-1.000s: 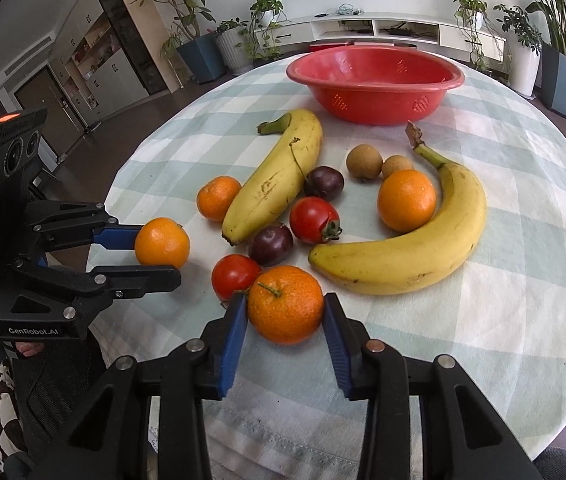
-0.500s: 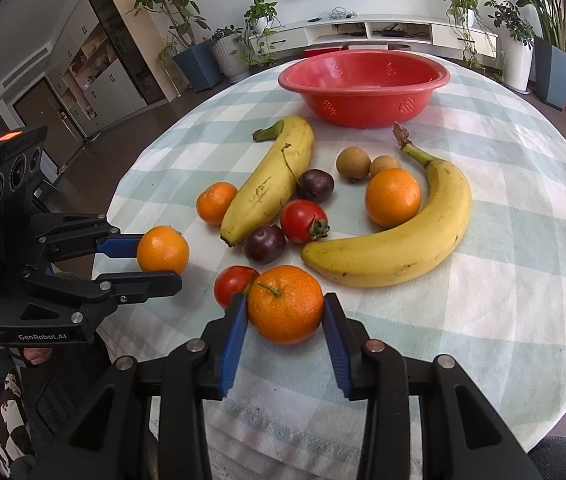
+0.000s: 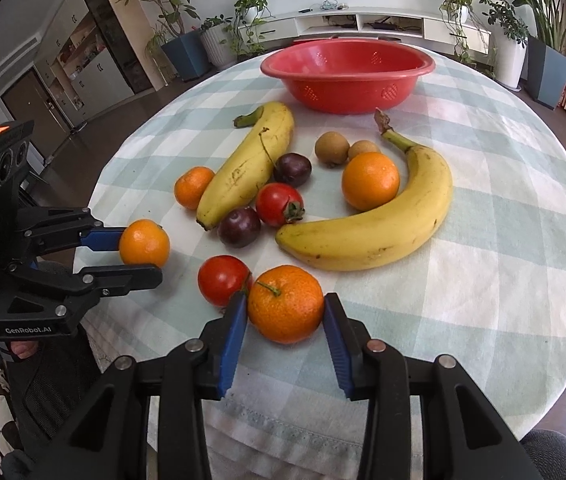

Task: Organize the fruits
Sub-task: 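Close the left tool on the large orange while the right tool grasps a smaller orange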

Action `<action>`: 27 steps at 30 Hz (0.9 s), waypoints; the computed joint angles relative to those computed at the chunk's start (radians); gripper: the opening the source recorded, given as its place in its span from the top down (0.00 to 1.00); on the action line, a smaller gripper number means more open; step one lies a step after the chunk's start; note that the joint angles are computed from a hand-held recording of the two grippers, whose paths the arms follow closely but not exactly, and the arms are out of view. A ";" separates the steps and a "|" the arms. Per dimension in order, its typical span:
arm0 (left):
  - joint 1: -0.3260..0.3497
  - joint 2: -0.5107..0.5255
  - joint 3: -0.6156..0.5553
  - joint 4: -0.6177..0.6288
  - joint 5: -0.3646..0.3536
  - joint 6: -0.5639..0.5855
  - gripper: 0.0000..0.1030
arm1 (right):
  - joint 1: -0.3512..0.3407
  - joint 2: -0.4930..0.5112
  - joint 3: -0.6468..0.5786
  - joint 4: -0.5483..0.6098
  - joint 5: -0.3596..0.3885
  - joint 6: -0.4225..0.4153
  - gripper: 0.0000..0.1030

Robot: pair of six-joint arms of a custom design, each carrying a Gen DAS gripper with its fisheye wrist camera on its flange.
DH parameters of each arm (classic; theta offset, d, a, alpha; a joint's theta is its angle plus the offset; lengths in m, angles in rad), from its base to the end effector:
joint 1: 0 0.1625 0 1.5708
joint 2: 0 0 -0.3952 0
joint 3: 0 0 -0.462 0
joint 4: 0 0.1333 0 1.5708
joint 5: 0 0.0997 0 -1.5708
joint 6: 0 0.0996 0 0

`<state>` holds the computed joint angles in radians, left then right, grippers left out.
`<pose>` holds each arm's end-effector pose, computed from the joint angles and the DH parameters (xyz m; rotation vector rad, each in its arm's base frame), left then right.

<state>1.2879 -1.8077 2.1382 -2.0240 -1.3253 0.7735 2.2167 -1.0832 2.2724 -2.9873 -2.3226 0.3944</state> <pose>0.0242 -0.4809 0.3131 1.4290 2.4923 -0.0851 0.3355 -0.3366 0.0345 0.2017 -2.4925 0.7374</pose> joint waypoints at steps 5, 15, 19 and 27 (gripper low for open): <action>0.001 0.002 0.001 -0.003 -0.001 0.001 0.68 | 0.010 -0.011 0.007 -0.018 -0.012 -0.006 0.59; -0.001 -0.003 0.005 0.005 -0.002 0.009 0.68 | -0.002 0.000 0.002 0.017 0.002 -0.012 0.59; 0.000 -0.002 0.004 0.004 -0.001 0.008 0.68 | 0.002 -0.011 0.013 0.000 0.006 -0.009 0.60; -0.002 -0.004 0.005 0.000 0.002 0.007 0.68 | 0.013 -0.027 0.023 -0.009 0.002 -0.010 0.61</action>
